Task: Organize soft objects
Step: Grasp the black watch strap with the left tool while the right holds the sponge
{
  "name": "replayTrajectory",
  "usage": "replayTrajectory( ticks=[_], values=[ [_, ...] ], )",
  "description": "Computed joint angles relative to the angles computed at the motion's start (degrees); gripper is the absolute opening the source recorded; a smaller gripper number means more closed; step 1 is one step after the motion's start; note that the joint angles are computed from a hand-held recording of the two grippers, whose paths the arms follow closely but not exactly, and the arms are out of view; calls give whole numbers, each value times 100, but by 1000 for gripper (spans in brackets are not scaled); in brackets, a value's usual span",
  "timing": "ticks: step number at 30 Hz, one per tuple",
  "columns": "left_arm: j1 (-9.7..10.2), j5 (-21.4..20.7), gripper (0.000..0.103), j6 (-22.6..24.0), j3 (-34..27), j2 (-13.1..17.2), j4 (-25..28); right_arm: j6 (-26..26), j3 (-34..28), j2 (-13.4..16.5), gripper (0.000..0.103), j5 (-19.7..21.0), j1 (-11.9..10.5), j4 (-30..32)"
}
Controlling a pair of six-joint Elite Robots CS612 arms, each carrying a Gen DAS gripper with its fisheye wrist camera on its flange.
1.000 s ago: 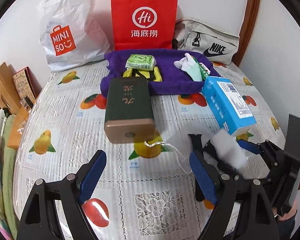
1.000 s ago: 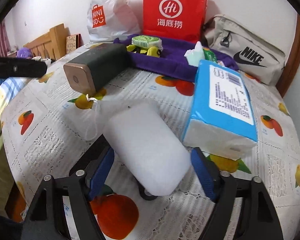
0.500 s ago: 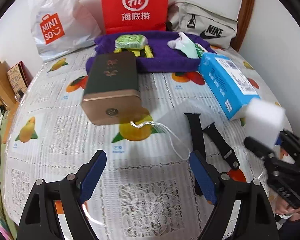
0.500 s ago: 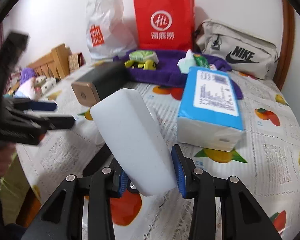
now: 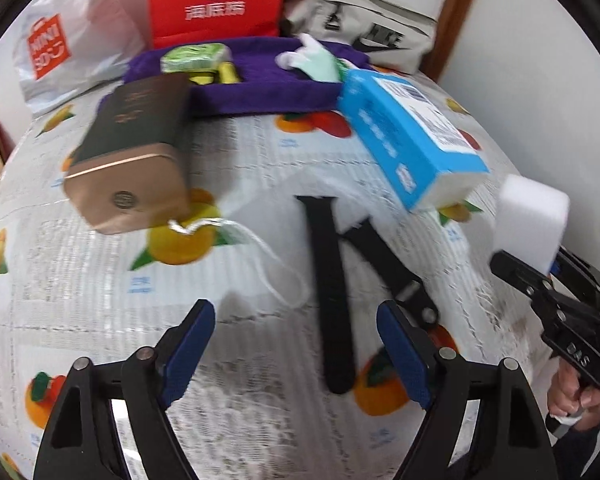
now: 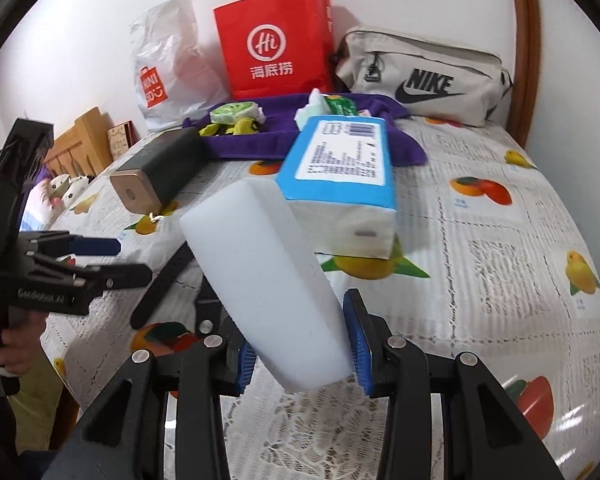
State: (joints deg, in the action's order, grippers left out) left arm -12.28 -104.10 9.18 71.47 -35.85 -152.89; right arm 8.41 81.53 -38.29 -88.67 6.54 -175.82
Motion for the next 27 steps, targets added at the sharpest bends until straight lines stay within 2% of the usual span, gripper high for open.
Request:
replayTrajectory(
  ticks=[3,5,7,9,12,13,16,25,27],
  values=[
    [-68,206,68,157,52,-7,23,71,6,13,40,-30,-18,44],
    [-124,454,67,254,120,-13,-1,145,-7,30,40,3,-33,94],
    [-222,850,68,491,276,-56,-279,217,-18,49,40,88,-52,131],
    [-218,727,57,412,299,-57,-373,316,-28,70,40,368,-99,159],
    [-199,665,23,435,307,-63,-446,431,-57,90,40,390,-104,184],
    [-184,639,20,437,302,-69,-421,429,-58,88,40,367,-97,189],
    [-102,421,20,421,244,-65,-264,416,-32,64,40,293,-75,151],
    [173,294,20,169,463,-216,-401,465,76,7,40,248,-59,76],
    [216,373,20,78,487,-228,-450,477,64,11,40,239,-54,119]
  ],
)
